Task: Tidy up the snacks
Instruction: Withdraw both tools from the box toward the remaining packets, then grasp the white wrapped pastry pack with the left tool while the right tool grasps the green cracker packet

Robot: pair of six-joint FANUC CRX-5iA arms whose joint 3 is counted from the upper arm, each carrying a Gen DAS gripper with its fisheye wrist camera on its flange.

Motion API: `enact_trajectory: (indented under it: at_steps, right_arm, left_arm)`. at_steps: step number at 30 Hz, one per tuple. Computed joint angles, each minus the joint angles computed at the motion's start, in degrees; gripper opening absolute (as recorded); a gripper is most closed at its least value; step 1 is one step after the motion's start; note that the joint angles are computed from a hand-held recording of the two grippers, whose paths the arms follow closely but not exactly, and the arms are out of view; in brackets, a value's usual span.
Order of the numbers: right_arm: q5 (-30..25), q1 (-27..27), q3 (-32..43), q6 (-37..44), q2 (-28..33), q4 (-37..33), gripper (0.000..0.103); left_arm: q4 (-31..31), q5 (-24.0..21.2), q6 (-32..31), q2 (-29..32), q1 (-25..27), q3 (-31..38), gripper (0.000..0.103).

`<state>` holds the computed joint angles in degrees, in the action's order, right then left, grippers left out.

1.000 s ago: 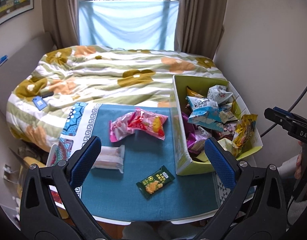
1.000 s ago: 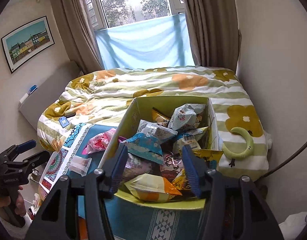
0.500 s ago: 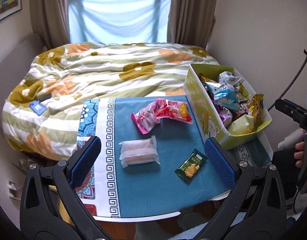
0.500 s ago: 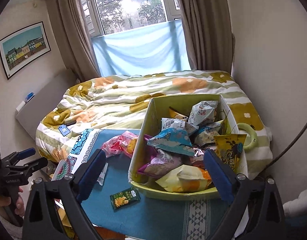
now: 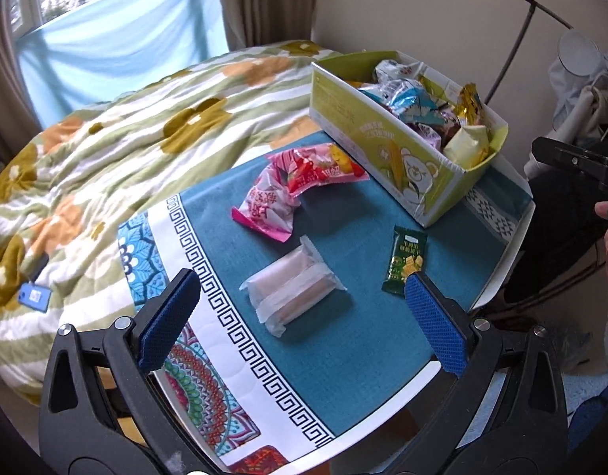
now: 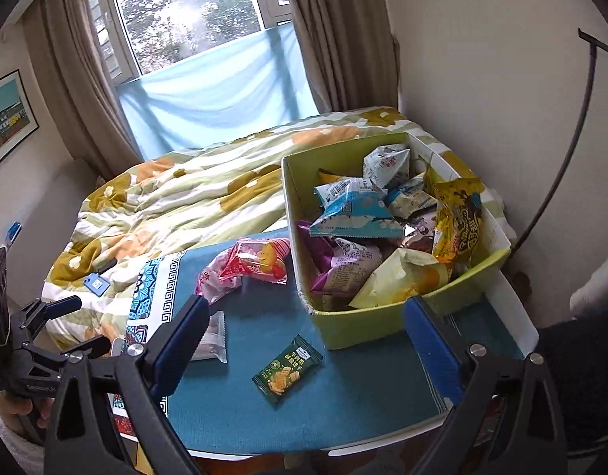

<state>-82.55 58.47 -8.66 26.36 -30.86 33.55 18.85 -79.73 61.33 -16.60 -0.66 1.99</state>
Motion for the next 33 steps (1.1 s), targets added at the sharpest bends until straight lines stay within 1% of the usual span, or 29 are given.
enact_trajectory:
  at_steps: [3,7,10,14,17,20,22,26,27,30,33]
  right_arm:
    - [-2.5,2.44,-0.63,-4.53,1.01,0.46,0.098]
    - [-3.23,2.99,-2.12,-8.4,2.34,-0.98,0.098]
    - [-2.16,2.25,-4.3,-11.94,3.22,-2.35,0.097]
    - [-0.23,0.64,-7.12,-12.44,5.58,-4.81,0.097]
    - [2.18,-0.55,-9.46,-13.54,6.59,-6.67,0.097]
    - [3.57,-1.16,-10.91,-14.01,7.93,-7.8,0.097]
    - [4.56,-1.57,-11.63,-14.02,8.6,-8.66,0.097]
    - [5.86,-1.84,-12.42,-14.06,9.79,-10.21,0.097]
    - [6.11,-1.8,-12.53,-13.91,9.99,-10.64,0.097]
    - [6.51,-1.38,-12.7,-13.56,10.29,-10.83,0.097]
    - [6.74,-1.24,-12.68,-13.54,10.59,-11.0,0.097]
  left_arm:
    - [0.83,-0.78,-5.31,2.38,0.15,-1.15,0.102]
    - [-0.82,-1.42,-9.76,6.36,-1.04,-2.22,0.102]
    - [-2.88,0.49,-12.31,8.31,-2.34,-3.28,0.102]
    - [-3.78,2.41,-15.98,10.47,-3.55,-4.38,0.102]
    - [-3.98,3.43,-18.15,11.52,-4.23,-5.11,0.102]
    - [-5.32,4.44,-18.82,12.24,-5.07,-5.52,0.101]
    - [-6.4,4.77,-19.0,12.71,-5.71,-5.61,0.093]
    - [-8.26,5.7,-19.06,12.97,-6.74,-5.69,0.088]
    - [-8.18,5.65,-19.03,13.1,-6.76,-5.65,0.084]
    - [-7.75,5.43,-18.62,13.28,-6.65,-5.71,0.082]
    - [-8.46,5.58,-16.72,12.84,-7.13,-5.74,0.081]
